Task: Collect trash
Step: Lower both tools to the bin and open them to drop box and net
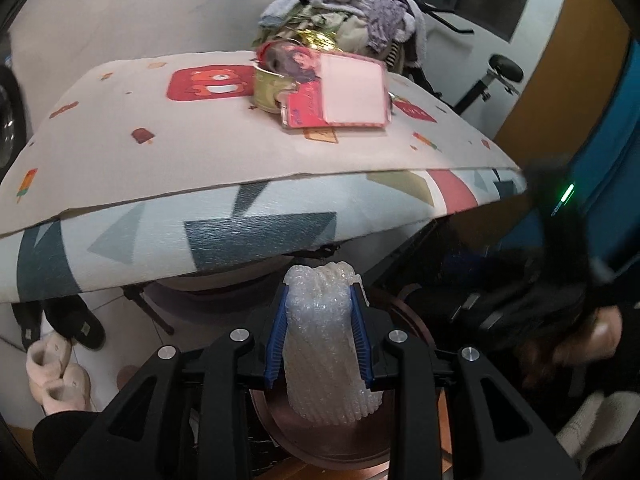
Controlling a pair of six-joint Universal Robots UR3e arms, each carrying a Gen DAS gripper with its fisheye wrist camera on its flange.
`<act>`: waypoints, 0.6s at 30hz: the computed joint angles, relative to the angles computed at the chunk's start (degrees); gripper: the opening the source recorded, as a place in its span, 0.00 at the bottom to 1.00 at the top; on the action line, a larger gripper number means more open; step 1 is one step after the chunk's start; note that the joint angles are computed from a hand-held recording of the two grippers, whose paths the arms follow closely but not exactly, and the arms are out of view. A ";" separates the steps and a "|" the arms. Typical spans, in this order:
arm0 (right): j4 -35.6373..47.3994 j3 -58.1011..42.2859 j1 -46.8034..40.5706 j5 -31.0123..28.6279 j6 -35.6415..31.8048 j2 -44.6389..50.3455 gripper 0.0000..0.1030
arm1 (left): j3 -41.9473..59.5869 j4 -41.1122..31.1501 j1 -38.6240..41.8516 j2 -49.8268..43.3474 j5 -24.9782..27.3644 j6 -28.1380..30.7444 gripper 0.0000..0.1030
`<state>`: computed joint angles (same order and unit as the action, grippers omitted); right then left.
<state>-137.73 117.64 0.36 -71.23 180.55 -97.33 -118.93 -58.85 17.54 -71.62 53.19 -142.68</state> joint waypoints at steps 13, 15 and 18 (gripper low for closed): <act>-12.87 9.34 -8.77 0.05 -8.96 -10.89 0.94 | 1.25 3.08 -7.25 -4.24 5.42 -0.06 0.30; -14.40 8.66 -6.60 -1.85 -7.81 -7.83 0.94 | 1.36 3.48 -7.83 -4.80 5.63 -0.13 0.32; -16.57 8.38 -3.94 -3.60 -8.09 -5.31 0.94 | 1.53 3.85 -8.63 -5.01 6.33 0.04 0.61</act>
<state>-154.30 126.02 -3.58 -74.83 172.46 -102.64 -117.40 -55.00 8.90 -76.63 59.53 -142.65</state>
